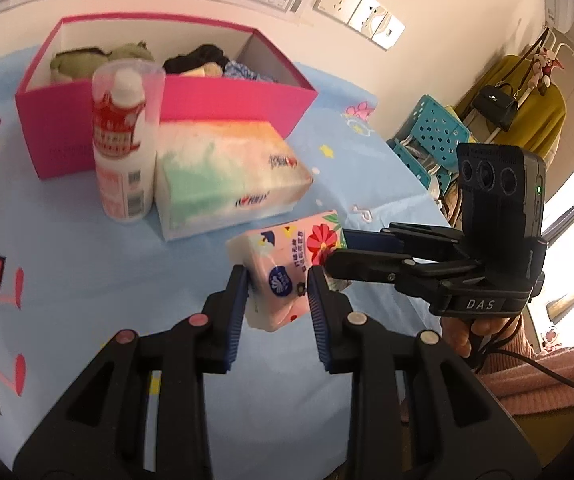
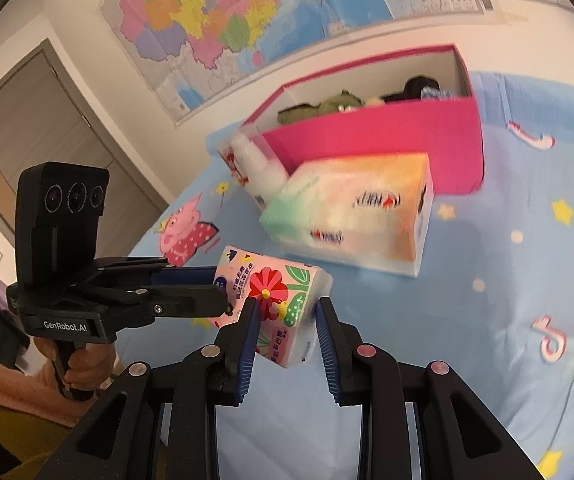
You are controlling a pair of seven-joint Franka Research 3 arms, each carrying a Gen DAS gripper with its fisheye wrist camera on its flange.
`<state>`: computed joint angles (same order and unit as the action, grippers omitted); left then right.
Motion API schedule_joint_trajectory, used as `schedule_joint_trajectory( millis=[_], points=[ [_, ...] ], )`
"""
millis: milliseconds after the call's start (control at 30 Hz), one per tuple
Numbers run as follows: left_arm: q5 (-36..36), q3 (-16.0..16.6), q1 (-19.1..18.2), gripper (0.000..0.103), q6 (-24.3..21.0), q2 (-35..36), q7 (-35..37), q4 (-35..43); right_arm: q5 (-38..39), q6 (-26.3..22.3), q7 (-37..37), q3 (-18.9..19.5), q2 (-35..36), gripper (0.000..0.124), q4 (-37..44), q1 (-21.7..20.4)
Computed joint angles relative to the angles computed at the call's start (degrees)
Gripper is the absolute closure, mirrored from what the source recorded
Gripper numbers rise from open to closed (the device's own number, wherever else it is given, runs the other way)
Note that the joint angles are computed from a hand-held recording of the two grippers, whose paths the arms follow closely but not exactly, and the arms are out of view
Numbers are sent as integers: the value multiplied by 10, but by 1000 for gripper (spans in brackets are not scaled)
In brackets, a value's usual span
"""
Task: Organize soft objects
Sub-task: 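Carry the pink floral pack over the rim of the pink box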
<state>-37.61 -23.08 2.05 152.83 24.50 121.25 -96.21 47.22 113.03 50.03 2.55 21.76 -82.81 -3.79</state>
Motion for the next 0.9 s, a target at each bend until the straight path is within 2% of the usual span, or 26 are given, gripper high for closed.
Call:
schedule_joint_trajectory(
  millis=[900],
  points=[
    [64, -9, -5, 71, 39, 18, -27, 45, 5, 34, 2, 14, 35, 95, 64, -6]
  ],
)
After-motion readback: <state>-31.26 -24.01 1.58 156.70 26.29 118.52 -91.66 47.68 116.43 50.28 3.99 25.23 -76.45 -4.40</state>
